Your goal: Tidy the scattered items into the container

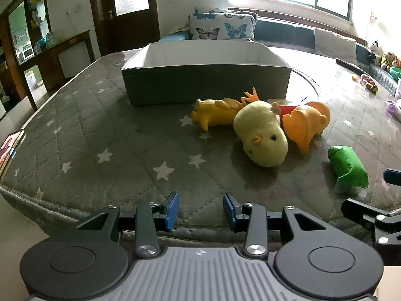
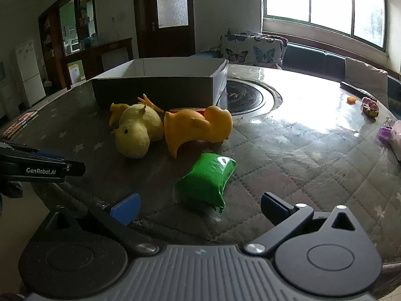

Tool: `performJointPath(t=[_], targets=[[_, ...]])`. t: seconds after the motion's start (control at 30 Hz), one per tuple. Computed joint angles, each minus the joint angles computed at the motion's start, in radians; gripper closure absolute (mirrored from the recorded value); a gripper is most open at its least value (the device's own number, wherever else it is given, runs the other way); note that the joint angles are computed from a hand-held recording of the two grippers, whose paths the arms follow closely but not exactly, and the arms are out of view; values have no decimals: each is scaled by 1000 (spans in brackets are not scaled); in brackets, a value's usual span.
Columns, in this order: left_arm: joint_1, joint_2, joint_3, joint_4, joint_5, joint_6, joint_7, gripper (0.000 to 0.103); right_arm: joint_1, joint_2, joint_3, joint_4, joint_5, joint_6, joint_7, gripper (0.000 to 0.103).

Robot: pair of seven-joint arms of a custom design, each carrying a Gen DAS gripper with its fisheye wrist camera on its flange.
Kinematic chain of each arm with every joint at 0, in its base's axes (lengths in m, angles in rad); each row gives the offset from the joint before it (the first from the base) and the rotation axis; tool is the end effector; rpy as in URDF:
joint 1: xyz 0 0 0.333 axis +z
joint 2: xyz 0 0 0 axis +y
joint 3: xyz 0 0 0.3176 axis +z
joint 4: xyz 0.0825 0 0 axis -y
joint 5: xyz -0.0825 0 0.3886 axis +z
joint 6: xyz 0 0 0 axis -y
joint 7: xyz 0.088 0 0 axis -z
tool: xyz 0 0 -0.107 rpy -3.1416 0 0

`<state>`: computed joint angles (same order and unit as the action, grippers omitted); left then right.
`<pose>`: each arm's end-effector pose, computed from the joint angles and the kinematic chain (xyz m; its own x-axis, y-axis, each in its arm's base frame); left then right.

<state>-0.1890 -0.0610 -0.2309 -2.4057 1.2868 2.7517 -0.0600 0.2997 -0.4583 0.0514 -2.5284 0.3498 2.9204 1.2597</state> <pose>0.4418 -0.2402 0.3567 0.0958 -0.9940 -0.0519 -0.7195 -0.0331 -0.6937 0.4299 0.1370 0.5331 0.3731 -0.9264 -0.0496 -0.6178 -0.2082 -0.7583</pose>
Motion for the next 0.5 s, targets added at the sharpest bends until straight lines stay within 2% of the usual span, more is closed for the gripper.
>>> performJointPath(t=[0.03,0.1,0.13,0.23,0.27,0.3,0.33,0.43,0.5], targets=[[2,-4,3,-3,-4,9,11,62,11,7,-20,5,8,-1,-21,0],[14,-10,13,-13,0,36,29,62,13,11,-25,10,13,-7,-31,0],[20,-12,16,-17,4,49,36,62,32,21,-54,14,31,-5,-65,0],[31,-9,21,-13,-18,66,75,62,28,23,-53,21,45,-13,-81,0],[34,-10,22,-15,-19,74,83,62,39,41,-78,36,64,-14,-118,0],[39,-9,24,-17,-16,83,88,62,36,40,-74,37,67,-17,-118,0],[42,-9,24,-17,-14,88,90,62,51,61,-105,49,92,-13,-163,0],[70,8,41,-19,78,136,49,62,60,77,-123,54,140,-4,-222,0],[72,12,42,-17,86,140,49,62,57,82,-122,55,165,-3,-248,0]])
